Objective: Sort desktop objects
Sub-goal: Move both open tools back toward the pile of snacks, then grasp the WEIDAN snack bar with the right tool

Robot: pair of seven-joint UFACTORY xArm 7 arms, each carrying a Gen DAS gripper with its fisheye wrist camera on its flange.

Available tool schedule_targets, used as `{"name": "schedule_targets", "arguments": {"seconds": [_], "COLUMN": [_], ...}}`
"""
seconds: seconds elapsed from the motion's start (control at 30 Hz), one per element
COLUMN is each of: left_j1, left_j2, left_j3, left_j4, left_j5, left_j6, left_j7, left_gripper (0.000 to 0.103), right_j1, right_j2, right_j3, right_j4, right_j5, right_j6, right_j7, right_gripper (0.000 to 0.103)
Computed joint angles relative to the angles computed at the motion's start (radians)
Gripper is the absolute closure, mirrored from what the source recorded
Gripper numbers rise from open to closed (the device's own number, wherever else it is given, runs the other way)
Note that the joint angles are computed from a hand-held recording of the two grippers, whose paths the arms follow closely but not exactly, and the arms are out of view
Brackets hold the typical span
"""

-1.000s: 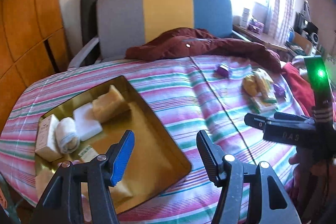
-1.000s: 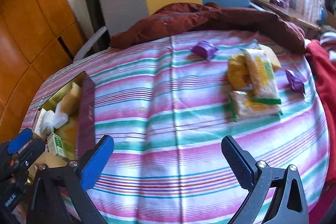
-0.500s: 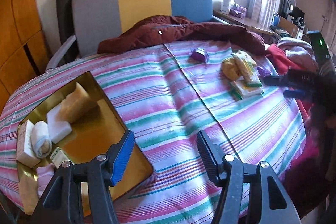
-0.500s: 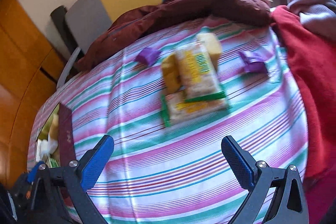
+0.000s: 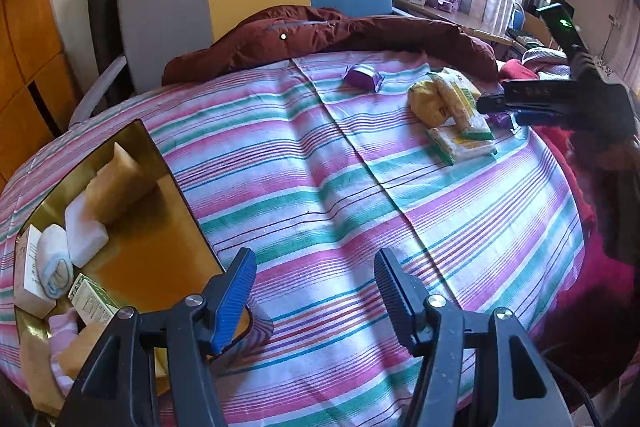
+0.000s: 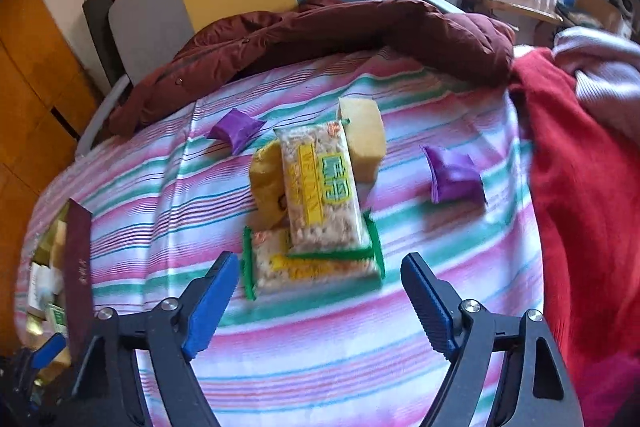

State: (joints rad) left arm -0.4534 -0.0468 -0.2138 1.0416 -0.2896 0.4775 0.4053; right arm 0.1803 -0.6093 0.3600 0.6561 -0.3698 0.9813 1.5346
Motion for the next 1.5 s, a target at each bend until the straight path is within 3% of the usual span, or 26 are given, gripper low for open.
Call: {"name": "schedule_targets", "arguments": {"seconds": [0.5, 0.57, 0.73, 1.17, 1.27, 1.5], "left_j1": [-0.002, -0.003, -0.009, -0.069, -0.091, -0.149], "left_j2": [0.093, 0.112, 0.178, 0.436, 0.518, 0.779], "left_j3": [-0.017, -0.021, -0.036, -0.027, -0.017, -0.005], "left_j4": [0.103, 0.132, 0.234, 0.589, 0.704, 1.109], "left_j5": [0.063, 0.061, 0.040, 0.153, 0.190, 0.208], "left_j6": [0.056, 0.065, 0.099, 0.173, 0.204, 0.386], "left_j7": [-0.077, -0.086, -0.101, -0.220, -0.247, -0.255], "left_gripper": [0.041, 0.041, 0.041, 0.041, 0.041, 0.041], "right_j1": [-0.039, -0.039, -0.042, -0.052, -0.047, -0.048], "right_j2": [0.125, 0.123, 0.109, 0.083, 0.084, 0.070], "right_j3": [-0.069, -0.077, -0.090, -0.071, -0.074, -0.076], "right_j4": [-0.004, -0.016, -0.047, -0.055, -0.056, -0.066], "right_j5": [-0.079, -0.075, -0.056, -0.017, -0.004, 0.018], "right_j6": [-0.075, -0.099, -0.161, -0.193, -0.195, -0.203], "right_j7": [-0.110, -0.114, -0.123, -0.129, -0.143, -0.153], "right_gripper": [0.021, 0.026, 0.052, 0.053, 0.053, 0.053]}}
